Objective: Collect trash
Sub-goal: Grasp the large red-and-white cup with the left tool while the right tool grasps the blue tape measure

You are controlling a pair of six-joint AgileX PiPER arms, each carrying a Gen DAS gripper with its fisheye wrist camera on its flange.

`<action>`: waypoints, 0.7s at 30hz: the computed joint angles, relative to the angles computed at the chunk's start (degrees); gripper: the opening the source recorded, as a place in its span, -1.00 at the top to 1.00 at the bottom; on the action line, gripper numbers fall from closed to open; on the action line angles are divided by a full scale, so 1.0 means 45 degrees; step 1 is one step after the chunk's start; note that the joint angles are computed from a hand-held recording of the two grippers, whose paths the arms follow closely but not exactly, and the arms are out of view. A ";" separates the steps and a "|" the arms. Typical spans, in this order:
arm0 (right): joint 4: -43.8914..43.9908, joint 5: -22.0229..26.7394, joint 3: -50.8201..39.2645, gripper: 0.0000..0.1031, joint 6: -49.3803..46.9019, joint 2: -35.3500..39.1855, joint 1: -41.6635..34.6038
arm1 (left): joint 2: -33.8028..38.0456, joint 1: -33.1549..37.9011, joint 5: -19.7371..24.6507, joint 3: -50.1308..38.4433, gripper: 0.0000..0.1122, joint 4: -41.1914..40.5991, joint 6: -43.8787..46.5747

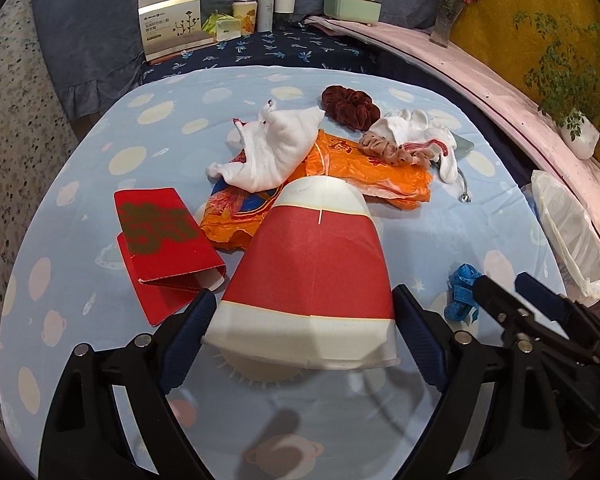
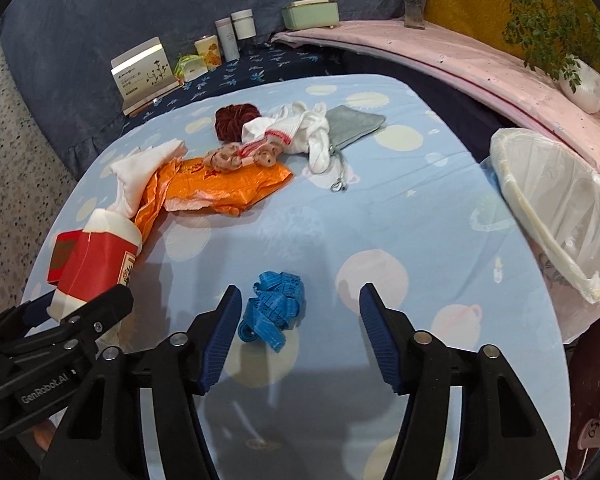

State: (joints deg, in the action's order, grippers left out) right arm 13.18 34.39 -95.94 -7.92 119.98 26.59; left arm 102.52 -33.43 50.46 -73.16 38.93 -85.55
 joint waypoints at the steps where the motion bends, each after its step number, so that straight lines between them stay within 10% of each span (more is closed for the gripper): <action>1: 0.0076 0.0080 -0.0104 -0.01 -0.0069 0.0126 0.0018 | 0.0002 0.0006 0.0007 -0.0005 -0.51 -0.0017 0.0021; 9: 0.1347 0.0252 -0.0124 0.57 -0.1388 0.0374 -0.0046 | 0.0067 -0.0004 0.0051 -0.0181 -0.51 -0.0076 0.0134; 21: 0.2606 -0.0434 0.1043 0.67 -0.2665 -0.1237 -0.1108 | 0.0720 -0.0897 0.1283 -0.2273 -0.51 0.0057 0.0693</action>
